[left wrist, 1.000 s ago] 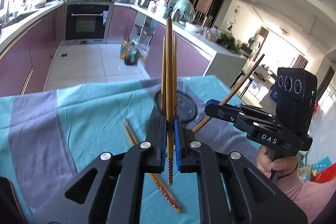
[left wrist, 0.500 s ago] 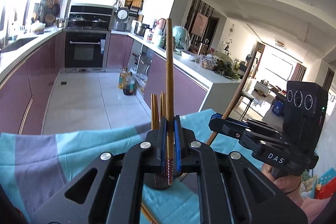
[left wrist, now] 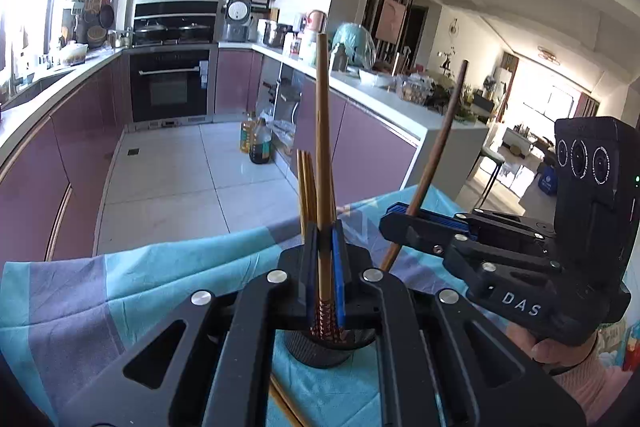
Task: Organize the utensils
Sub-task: 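Raise the left tool's chopstick over the cup while the right tool lowers its own in, then lower both chopsticks into the mesh cup and open both tools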
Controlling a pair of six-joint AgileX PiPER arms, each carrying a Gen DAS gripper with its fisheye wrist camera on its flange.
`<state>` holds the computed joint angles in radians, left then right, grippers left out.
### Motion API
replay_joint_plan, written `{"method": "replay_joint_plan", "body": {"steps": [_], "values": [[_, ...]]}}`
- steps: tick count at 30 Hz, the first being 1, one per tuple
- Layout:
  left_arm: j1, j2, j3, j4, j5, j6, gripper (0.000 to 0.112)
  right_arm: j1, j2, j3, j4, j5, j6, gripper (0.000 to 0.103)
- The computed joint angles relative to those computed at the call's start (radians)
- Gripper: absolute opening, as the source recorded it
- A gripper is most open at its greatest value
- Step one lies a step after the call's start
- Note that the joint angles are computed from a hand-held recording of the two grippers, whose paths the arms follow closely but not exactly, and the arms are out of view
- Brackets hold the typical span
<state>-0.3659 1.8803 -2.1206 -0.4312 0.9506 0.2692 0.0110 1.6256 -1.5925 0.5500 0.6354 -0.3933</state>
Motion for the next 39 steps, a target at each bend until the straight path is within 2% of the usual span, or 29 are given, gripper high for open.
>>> {"method": "replay_joint_plan", "body": {"steps": [11, 22, 28, 32, 35, 39], "values": [[-0.019, 0.110, -0.103, 0.084, 0.112, 0.008, 0.007, 0.024, 0.078, -0.044, -0.059, 0.081, 0.068, 0.006], [-0.007, 0.279, -0.344, 0.098, 0.244, -0.035, 0.007, 0.024, 0.113, -0.062, -0.079, 0.072, 0.119, 0.007], [-0.007, 0.264, -0.296, 0.092, 0.210, -0.032, 0.008, 0.021, 0.121, -0.064, -0.070, 0.070, 0.117, 0.009], [-0.002, 0.217, -0.203, 0.075, 0.169, -0.022, 0.008, 0.025, 0.119, -0.061, -0.079, 0.061, 0.130, 0.009], [0.009, 0.189, -0.147, 0.060, 0.138, -0.016, 0.017, 0.023, 0.115, -0.054, -0.061, 0.066, 0.118, 0.010], [0.024, 0.111, -0.005, 0.047, 0.053, 0.011, 0.021, 0.023, 0.089, -0.014, -0.035, 0.054, 0.084, 0.011]]}}
